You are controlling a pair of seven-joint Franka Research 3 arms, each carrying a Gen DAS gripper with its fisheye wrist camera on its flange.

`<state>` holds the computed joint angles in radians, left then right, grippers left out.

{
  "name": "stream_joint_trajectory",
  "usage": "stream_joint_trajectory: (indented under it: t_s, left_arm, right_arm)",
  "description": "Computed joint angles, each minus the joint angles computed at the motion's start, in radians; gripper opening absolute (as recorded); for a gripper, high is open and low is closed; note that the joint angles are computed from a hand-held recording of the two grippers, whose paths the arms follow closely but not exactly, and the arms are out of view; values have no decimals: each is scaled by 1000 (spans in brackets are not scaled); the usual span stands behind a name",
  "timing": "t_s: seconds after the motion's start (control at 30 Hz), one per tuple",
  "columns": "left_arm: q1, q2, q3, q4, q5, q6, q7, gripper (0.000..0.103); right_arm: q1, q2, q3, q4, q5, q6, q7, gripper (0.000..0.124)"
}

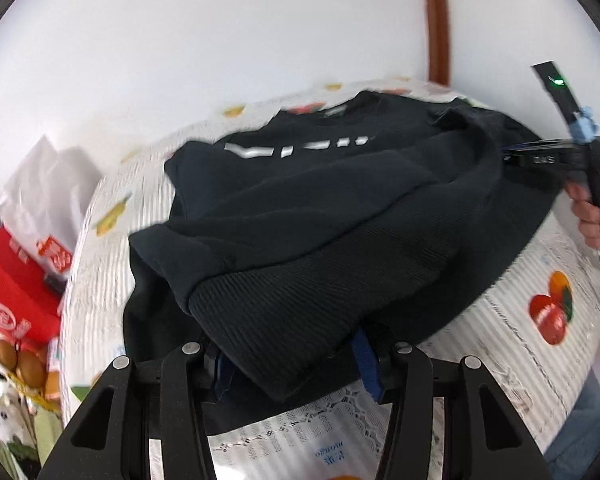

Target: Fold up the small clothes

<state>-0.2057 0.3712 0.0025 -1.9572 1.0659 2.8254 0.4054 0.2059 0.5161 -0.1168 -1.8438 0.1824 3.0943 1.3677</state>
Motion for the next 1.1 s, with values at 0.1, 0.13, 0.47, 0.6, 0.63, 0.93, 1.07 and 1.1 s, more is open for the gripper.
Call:
stream_joint_trajectory:
  t_s: [0.1,0.13,0.47,0.6,0.63,0.93,1.07,1.1]
  left_arm:
    - [-9,26,4,34,-15,-12,-4,40]
    - [-8,25,14,39,-2,17,-32,39]
    - [79,108,23,177,-212,115,9,38]
    - [115,171,-1,253,-357,86,133,38]
    - [114,177,3,260,-378,85,150,38]
    - [101,171,69,255,-450,139,175,42]
    - [145,175,41,255,-505,153,226,46]
    - [174,182,10,260,-540,154,258,46]
  right_arm:
    - [89,17,-96,17,-41,-10,54,42]
    - [88,18,-94,23,-48,-16,56,42]
    - [-58,87,56,195,32,-50,-17,39]
    - [-106,88,99,229,36,-75,-79,39]
    - [-130,80,126,225,46,-74,-111,39]
    - [-113,108,37,329,68,-69,-129,49]
    - [-197,234,104,579,98,-330,-113,50]
    - [-215,263,125,630,106,-396,-126,50]
